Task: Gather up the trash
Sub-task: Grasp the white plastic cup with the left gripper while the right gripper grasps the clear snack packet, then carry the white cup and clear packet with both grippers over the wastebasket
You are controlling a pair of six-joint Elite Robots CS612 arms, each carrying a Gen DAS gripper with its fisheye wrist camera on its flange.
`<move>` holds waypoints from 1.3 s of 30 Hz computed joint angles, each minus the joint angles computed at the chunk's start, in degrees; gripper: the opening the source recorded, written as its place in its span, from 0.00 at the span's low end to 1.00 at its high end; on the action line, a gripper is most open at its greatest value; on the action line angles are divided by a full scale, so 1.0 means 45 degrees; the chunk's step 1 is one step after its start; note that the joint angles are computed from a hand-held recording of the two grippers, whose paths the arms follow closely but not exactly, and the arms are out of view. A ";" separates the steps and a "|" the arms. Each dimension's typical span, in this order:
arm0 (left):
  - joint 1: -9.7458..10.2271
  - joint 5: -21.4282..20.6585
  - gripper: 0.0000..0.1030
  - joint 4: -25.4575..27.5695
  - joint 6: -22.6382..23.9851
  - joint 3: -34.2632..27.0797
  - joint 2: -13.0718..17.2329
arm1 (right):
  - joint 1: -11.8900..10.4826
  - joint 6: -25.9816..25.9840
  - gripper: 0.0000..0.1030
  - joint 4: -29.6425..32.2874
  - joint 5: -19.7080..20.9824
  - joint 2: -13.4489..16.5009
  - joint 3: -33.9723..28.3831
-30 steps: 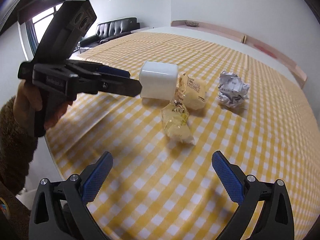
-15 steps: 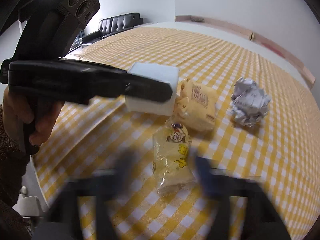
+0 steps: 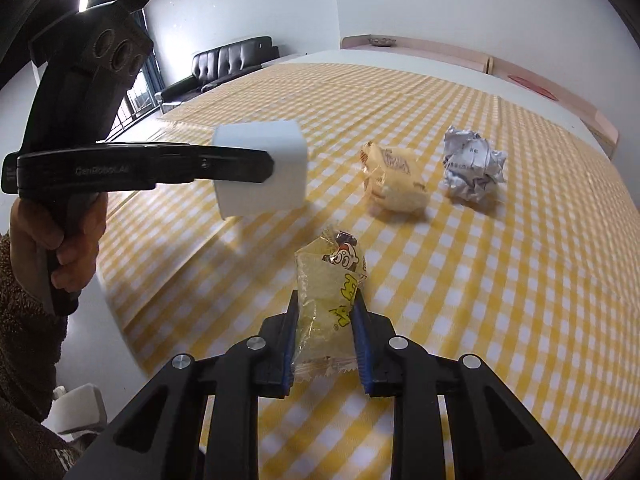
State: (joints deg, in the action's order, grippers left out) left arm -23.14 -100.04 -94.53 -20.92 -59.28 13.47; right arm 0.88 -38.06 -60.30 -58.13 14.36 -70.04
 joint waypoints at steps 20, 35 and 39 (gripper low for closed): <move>-0.1497 0.3278 0.06 0.3032 0.0238 -0.5561 0.1969 | -0.0485 0.0083 0.27 0.2402 0.1071 0.0982 -0.3620; -0.2363 0.5182 0.06 0.4220 -0.0359 -0.8294 0.3232 | -0.0464 -0.0938 0.27 0.3544 0.1678 0.1853 -0.5891; -0.2637 0.5887 0.06 0.4731 -0.0127 -0.8699 0.3365 | -0.0423 -0.1151 0.27 0.3894 0.1794 0.1970 -0.6154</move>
State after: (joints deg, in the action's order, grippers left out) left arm -35.01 -73.54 -73.24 -21.49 -98.43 28.61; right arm -1.03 -43.24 -42.78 -50.06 23.22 -97.74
